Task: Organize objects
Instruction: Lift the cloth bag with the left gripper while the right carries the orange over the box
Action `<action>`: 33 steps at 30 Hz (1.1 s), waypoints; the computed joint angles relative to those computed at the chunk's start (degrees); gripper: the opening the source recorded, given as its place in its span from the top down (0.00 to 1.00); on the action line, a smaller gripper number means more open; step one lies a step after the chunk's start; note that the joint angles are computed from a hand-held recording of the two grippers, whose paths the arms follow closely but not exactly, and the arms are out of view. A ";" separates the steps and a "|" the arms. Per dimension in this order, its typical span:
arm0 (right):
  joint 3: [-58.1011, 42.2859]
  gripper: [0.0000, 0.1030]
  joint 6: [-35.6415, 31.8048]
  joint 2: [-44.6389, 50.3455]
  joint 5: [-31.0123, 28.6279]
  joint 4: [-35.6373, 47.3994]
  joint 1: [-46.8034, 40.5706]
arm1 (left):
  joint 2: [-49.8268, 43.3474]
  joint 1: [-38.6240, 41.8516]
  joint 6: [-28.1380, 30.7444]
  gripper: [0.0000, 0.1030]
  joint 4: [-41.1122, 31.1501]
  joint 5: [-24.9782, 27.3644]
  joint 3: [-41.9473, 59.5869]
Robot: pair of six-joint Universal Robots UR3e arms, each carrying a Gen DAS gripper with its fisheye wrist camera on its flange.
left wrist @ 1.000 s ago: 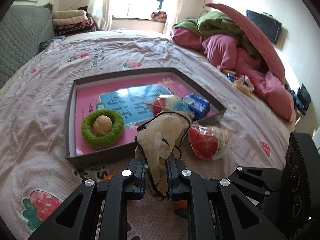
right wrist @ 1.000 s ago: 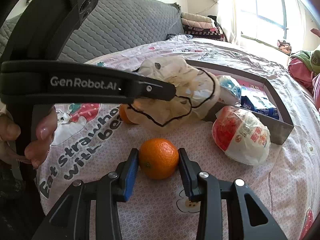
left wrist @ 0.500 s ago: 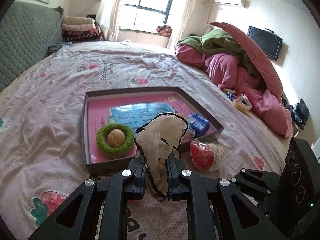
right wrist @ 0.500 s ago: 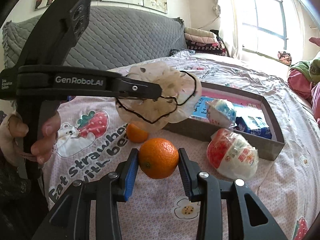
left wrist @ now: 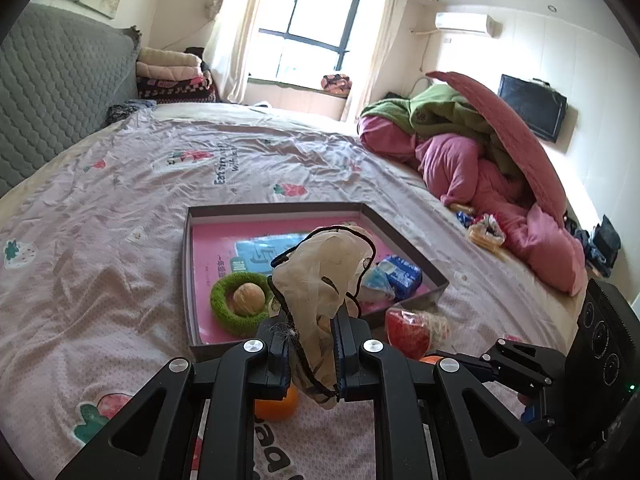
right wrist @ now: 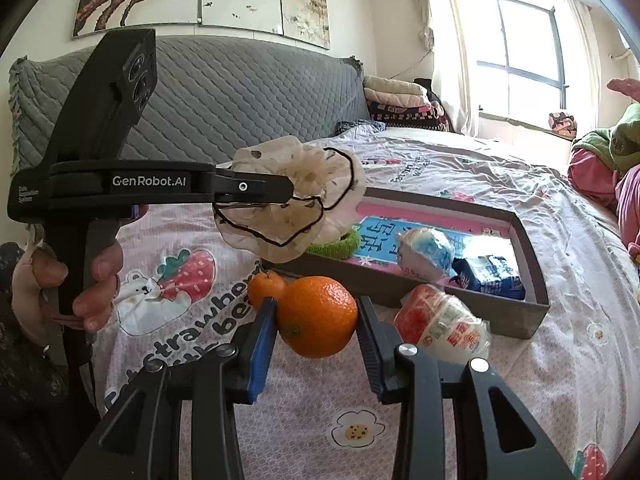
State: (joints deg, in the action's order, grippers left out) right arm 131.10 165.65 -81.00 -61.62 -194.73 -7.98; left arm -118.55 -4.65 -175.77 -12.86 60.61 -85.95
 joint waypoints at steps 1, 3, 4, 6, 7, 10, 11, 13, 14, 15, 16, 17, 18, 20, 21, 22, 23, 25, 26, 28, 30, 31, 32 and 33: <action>0.16 0.61 -0.01 -0.13 0.05 -0.35 -0.18 | 0.16 0.34 -0.50 0.84 0.96 -0.32 -0.49; 0.28 0.61 -0.02 -0.43 -0.18 -0.90 -0.42 | 0.37 0.62 -1.10 0.85 1.99 -0.30 -0.86; 0.34 0.61 -0.03 -0.61 0.02 -1.10 -0.73 | 0.55 0.90 -1.40 0.84 2.37 -0.50 -1.09; 0.40 0.61 0.30 -0.87 0.33 -1.54 -1.37 | 0.66 1.27 -1.91 0.84 2.73 -0.69 -1.08; 0.43 0.61 0.46 -1.06 0.66 -1.66 -1.83 | 0.70 1.48 -2.18 0.85 2.71 -0.73 -1.05; 0.52 0.61 0.92 -1.74 0.68 -1.93 -2.82 | 0.70 2.48 -3.26 0.84 2.62 -1.78 -1.04; 0.52 0.61 1.10 -1.99 1.04 -1.81 -3.38 | 0.68 2.70 -3.38 0.84 2.50 -1.88 -0.96; 0.56 0.61 1.53 -2.32 1.15 -1.84 -4.16 | 0.84 3.09 -3.91 0.85 3.18 -1.70 -1.23; 0.53 0.61 1.81 -2.41 1.32 -1.79 -4.56 | 0.93 3.27 -4.03 0.85 3.17 -1.76 -1.22; 0.50 0.61 2.13 -2.43 1.35 -1.88 -4.77 | 1.01 3.41 -4.17 0.84 3.24 -1.76 -1.25; 0.41 0.61 2.51 -2.49 1.63 -1.83 -5.20 | 1.13 3.61 -4.47 0.84 3.59 -1.71 -1.34; 0.32 0.61 2.72 -2.58 1.81 -1.77 -5.43 | 1.14 3.77 -4.49 0.84 3.57 -1.82 -1.25; 0.15 0.61 2.98 -2.50 1.81 -1.87 -5.53 | 1.23 3.81 -4.49 0.84 3.49 -1.73 -1.13; -0.41 0.61 3.36 -2.28 1.60 -2.13 -5.48 | 1.45 4.02 -4.79 0.84 4.04 -1.61 -1.33; -0.73 0.61 3.50 -2.24 1.68 -2.05 -5.47 | 1.55 4.16 -4.76 0.84 4.00 -1.74 -1.37; -1.19 0.61 3.74 -2.12 1.78 -2.09 -5.37 | 1.63 4.27 -4.92 0.84 4.23 -1.58 -1.36; -1.54 0.61 3.96 -1.97 1.62 -2.38 -5.19 | 1.70 4.31 -4.98 0.84 4.23 -1.52 -1.34; -2.55 0.61 4.14 -1.45 1.08 -2.63 -4.48 | 1.81 4.47 -4.99 0.85 3.90 -1.67 -1.14; -3.21 0.61 4.33 -0.99 0.63 -2.63 -3.94 | 1.82 4.44 -5.06 0.84 4.03 -1.39 -1.10; -4.89 0.61 4.28 0.07 -0.23 -1.91 -2.86 | 1.72 4.46 -5.20 0.85 3.92 -1.27 -0.75; -6.91 0.61 4.22 1.27 -1.02 -0.87 -1.80 | 1.39 4.37 -5.19 0.85 3.65 -0.97 0.00; -8.31 0.61 4.19 2.09 -1.60 -0.39 -1.10 | 1.14 4.23 -5.10 0.85 3.44 -0.66 0.55; -8.93 0.61 4.05 2.52 -1.85 -0.32 -0.89 | 0.92 4.24 -5.04 0.85 3.48 -0.50 0.92; -9.79 0.61 3.81 3.15 -1.97 -0.03 -0.56 | 0.74 4.23 -5.01 0.85 3.38 -0.40 1.31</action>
